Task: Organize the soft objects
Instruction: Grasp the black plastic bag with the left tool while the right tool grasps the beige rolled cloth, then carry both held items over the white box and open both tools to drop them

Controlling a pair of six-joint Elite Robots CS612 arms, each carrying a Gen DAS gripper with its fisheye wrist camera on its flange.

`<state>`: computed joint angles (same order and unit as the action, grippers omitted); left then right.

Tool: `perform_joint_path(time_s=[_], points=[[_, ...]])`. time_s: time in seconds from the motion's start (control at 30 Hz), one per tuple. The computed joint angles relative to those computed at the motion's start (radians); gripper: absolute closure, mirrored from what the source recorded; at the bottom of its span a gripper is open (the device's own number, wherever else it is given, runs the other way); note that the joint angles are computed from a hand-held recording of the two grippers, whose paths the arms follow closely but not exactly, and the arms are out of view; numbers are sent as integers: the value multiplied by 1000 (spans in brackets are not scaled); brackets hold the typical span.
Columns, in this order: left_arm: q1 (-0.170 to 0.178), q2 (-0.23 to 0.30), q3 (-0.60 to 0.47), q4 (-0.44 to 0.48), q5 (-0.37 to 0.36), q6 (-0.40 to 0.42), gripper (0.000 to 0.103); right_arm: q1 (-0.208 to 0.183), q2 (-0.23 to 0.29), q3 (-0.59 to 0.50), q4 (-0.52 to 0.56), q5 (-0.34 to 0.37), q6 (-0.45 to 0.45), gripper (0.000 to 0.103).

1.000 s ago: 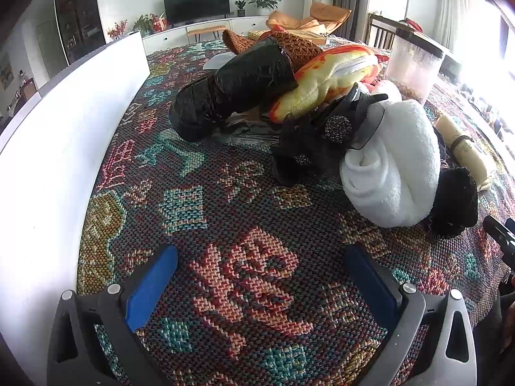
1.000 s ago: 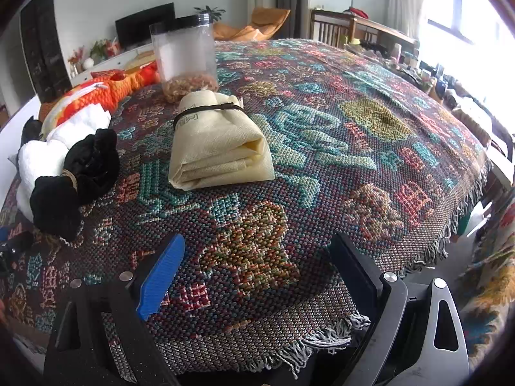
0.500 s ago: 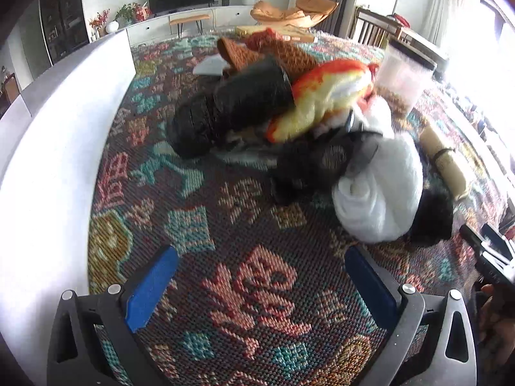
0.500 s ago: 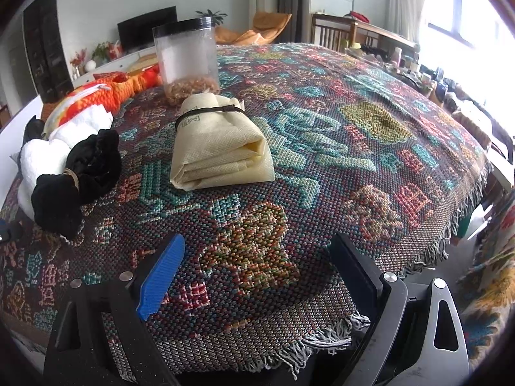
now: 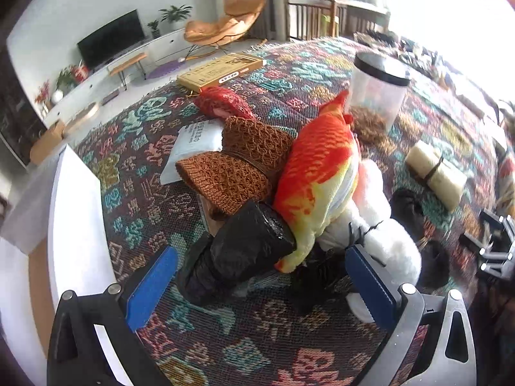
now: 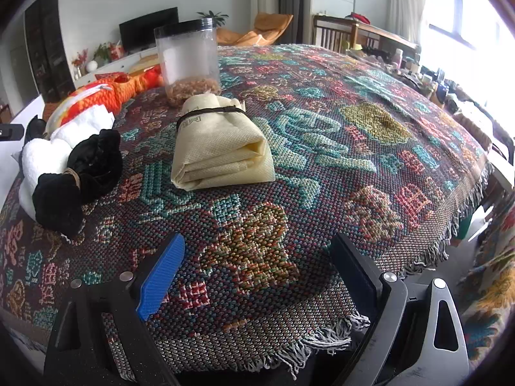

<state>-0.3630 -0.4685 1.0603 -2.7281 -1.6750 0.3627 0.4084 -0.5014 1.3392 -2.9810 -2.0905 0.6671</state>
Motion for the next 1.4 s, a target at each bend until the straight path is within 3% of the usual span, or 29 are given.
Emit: perform_joint_path(time_s=[0.1,0.23,0.27,0.33,0.4,0.47,0.57,0.73,0.83,1.0,1.03,1.1,1.23,1.4], points=[[1,18,-25,14,43,55,0,1,0,0,3,-2,2,9],[15,70,-114,109,37,-48,1,1,1,-2,2,-2,1,9],[19,80,-132,127,18,-70,5,1,1,-3,2,0,1,9],[26,95,-162,174,-48,-86,32,-2,-4,5,-12,16,7,10],[23,90,-151,159,-44,-94,47,-11,-18,29,-63,61,26,11],[26,80,-134,139,-62,-103,53,-18,-35,51,-114,89,45,11],[34,67,-110,120,-79,-181,54,-30,-54,53,-109,109,26,11],[49,39,-62,117,-110,-272,54,-66,-62,-4,66,205,9,10],[52,14,-13,82,-126,-288,54,-85,-43,-70,159,280,-24,11],[55,-20,60,7,-167,-319,54,-97,23,-214,335,292,-100,14],[56,-29,76,-8,-179,-322,54,-104,25,-216,340,331,-92,41],[59,-48,110,-41,-208,-328,54,-111,4,-175,293,353,-44,50],[71,-80,168,-117,-276,-363,54,-95,-46,-100,198,313,-7,52],[107,-120,231,-251,-388,-454,54,-54,-71,-114,109,375,-96,51]])
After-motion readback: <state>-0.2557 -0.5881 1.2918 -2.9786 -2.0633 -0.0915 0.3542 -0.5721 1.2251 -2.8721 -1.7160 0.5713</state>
